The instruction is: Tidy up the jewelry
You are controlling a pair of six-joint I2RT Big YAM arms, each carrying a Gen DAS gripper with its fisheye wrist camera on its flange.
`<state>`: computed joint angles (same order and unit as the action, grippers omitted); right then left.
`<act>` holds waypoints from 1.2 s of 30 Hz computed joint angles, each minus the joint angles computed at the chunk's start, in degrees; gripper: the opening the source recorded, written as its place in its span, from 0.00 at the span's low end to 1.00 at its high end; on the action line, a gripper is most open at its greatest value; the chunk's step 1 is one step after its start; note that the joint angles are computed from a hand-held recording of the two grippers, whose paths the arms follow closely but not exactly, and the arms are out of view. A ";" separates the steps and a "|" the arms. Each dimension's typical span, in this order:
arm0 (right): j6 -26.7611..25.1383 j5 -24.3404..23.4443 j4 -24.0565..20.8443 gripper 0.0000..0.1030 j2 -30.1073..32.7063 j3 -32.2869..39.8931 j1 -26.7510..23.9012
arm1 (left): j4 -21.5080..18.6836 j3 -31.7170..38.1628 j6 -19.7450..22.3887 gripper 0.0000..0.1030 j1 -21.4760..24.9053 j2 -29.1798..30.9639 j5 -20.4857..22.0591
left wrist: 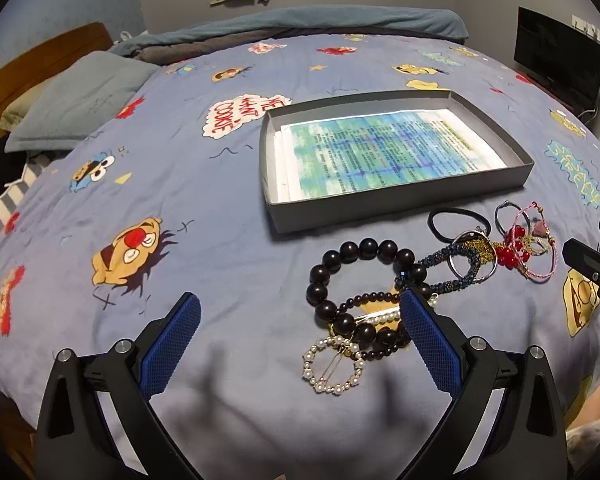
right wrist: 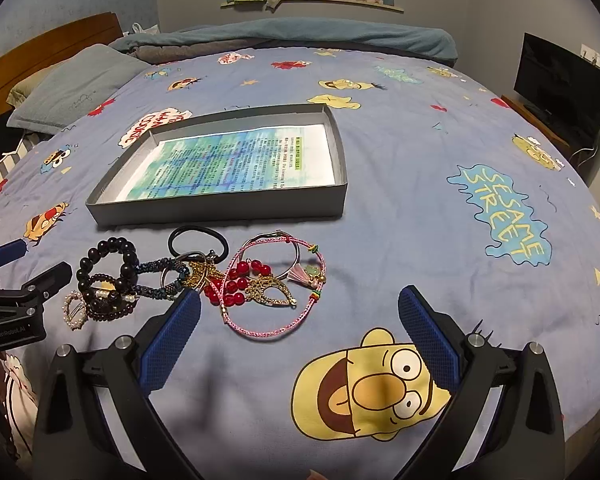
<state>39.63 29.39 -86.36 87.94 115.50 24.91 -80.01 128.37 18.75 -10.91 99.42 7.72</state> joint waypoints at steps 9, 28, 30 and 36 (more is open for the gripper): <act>0.04 -0.09 0.23 0.95 0.05 -0.29 -0.33 | -0.60 0.81 -0.61 0.96 -0.06 0.66 0.05; 0.35 -0.14 0.18 0.95 -0.19 -0.54 -0.23 | -0.60 0.15 -1.01 0.96 0.07 0.45 0.19; 0.42 -0.26 0.12 0.95 -0.23 -0.64 -0.25 | -0.72 0.12 -0.92 0.96 0.01 0.48 0.10; 0.45 -0.15 0.09 0.95 -0.31 -0.74 -0.31 | -0.76 0.13 -0.95 0.96 0.01 0.49 0.17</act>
